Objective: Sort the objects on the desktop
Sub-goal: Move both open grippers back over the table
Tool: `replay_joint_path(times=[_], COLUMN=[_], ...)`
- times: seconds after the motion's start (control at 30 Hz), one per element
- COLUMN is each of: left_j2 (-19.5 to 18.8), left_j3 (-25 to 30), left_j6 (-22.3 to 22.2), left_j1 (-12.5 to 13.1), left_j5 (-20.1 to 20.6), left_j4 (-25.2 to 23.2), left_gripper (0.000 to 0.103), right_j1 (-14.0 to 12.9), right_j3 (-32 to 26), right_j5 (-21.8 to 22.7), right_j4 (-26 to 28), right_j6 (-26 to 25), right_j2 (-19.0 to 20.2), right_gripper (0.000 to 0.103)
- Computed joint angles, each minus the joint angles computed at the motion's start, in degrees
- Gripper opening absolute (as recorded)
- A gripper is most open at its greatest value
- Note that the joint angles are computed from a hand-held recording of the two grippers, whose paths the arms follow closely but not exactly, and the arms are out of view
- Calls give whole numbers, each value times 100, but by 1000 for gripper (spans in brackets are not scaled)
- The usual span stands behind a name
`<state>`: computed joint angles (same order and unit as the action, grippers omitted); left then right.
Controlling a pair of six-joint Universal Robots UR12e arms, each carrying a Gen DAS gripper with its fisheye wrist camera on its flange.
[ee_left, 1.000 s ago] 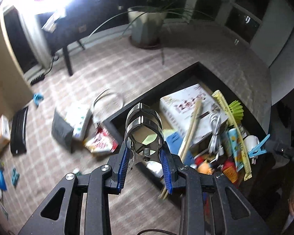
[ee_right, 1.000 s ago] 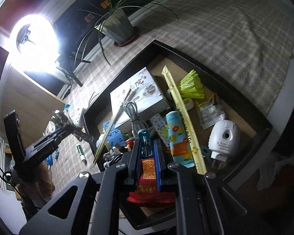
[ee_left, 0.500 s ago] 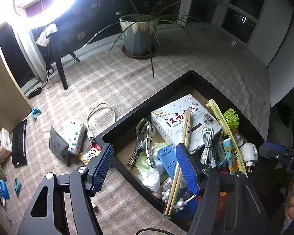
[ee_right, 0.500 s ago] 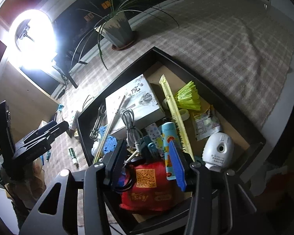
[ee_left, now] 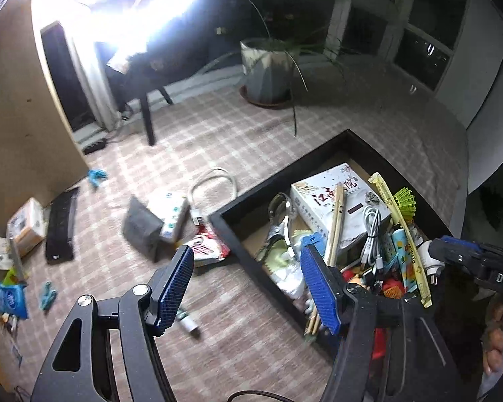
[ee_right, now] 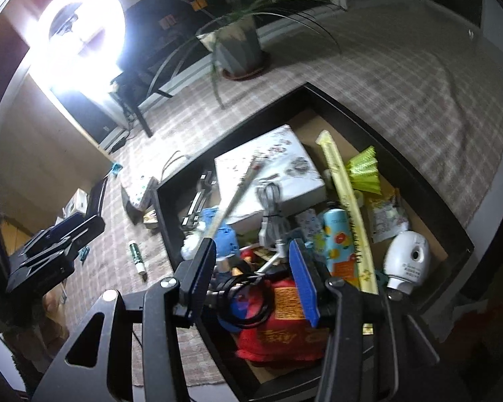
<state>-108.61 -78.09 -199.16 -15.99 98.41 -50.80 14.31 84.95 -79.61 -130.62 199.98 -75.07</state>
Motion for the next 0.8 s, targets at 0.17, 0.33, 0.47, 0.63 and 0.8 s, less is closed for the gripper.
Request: replay_joint_path(times=[0.17, 0.33, 0.47, 0.63, 0.8], left_j2=[313, 653, 902, 1211, 1486], left_j3=[-348, -724, -1003, -1380, -1723], left_j6=[-47, -127, -245, -429, -578], left_j1=[-29, 10, 92, 259, 439], left_j5=[376, 638, 733, 732, 715], left_j4=[260, 454, 495, 494, 485], left_gripper=[63, 63, 64, 64, 64], right_j1=[302, 624, 875, 1123, 1313], right_j3=[-163, -363, -533, -723, -904], right_j5=[-315, -521, -721, -763, -785], right_j4=[-147, -270, -323, -350, -259], right_j6=[-256, -487, -716, -883, -944], right_j2=[75, 188, 294, 435, 569], right_gripper=[45, 46, 48, 49, 49])
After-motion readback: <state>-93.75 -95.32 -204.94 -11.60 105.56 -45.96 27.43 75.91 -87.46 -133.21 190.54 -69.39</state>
